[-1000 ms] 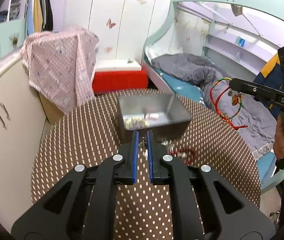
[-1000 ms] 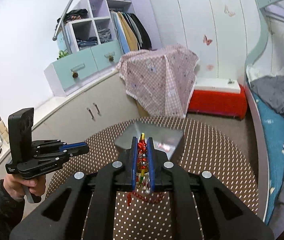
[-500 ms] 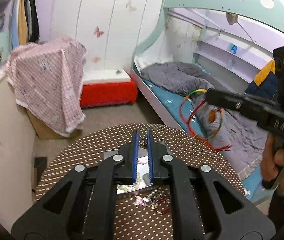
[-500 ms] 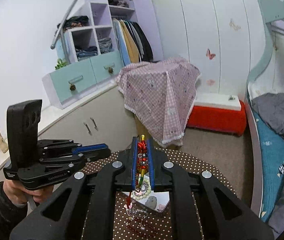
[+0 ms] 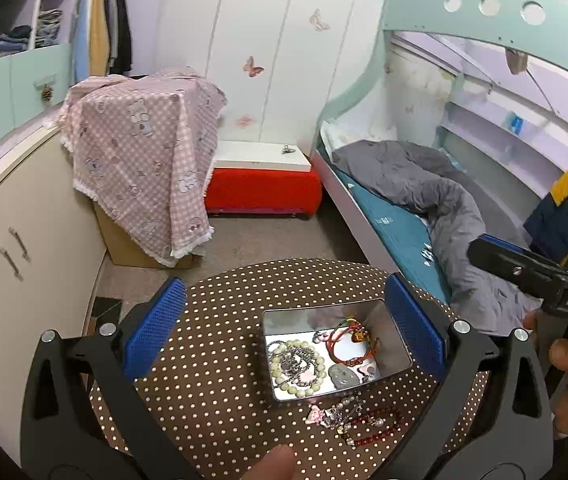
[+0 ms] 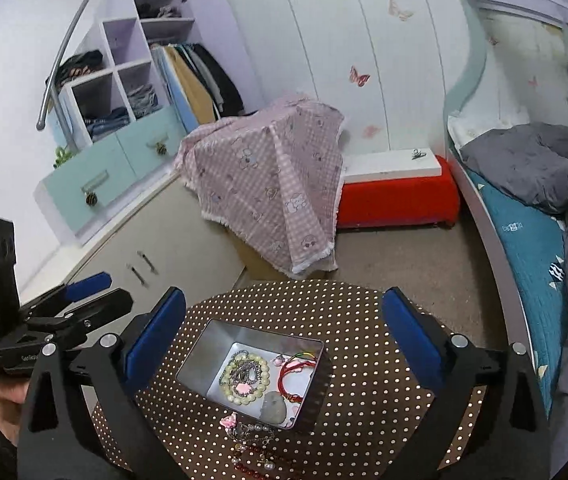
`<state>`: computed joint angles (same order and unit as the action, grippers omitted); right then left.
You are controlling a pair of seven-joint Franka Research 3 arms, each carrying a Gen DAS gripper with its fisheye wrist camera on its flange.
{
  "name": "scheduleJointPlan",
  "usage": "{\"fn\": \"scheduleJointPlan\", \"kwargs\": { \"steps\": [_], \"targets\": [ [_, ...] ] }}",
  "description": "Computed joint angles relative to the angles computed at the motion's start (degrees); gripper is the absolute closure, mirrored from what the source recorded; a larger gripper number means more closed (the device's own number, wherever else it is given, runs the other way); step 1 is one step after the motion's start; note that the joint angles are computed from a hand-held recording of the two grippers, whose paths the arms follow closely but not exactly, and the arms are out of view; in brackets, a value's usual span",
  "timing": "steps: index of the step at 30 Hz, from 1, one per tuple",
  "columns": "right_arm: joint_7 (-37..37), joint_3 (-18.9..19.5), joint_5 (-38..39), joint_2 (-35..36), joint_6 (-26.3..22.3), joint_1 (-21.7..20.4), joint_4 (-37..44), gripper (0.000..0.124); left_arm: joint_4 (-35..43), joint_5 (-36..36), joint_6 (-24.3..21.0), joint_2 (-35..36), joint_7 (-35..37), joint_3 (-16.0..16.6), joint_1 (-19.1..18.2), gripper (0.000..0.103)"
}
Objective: Organize jewelry
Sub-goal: 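Withdraw both grippers from the box toward the remaining jewelry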
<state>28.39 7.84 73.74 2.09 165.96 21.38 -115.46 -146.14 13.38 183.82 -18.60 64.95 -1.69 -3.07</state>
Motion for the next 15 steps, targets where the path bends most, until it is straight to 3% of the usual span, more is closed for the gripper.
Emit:
{"fn": "scheduleJointPlan", "kwargs": {
  "steps": [5, 15],
  "targets": [
    [-3.0, -0.2, 2.8, -1.7, 0.2, 0.1, -1.1, 0.029, -3.0, 2.4, 2.4, -3.3, -4.8, -9.2, 10.2, 0.006],
    [-9.5, -1.3, 8.9, -5.8, 1.3, 1.3, -4.6, 0.029, -8.6, 4.3, 4.1, -10.8, -9.9, -16.0, 18.2, 0.006]
  ]
}}
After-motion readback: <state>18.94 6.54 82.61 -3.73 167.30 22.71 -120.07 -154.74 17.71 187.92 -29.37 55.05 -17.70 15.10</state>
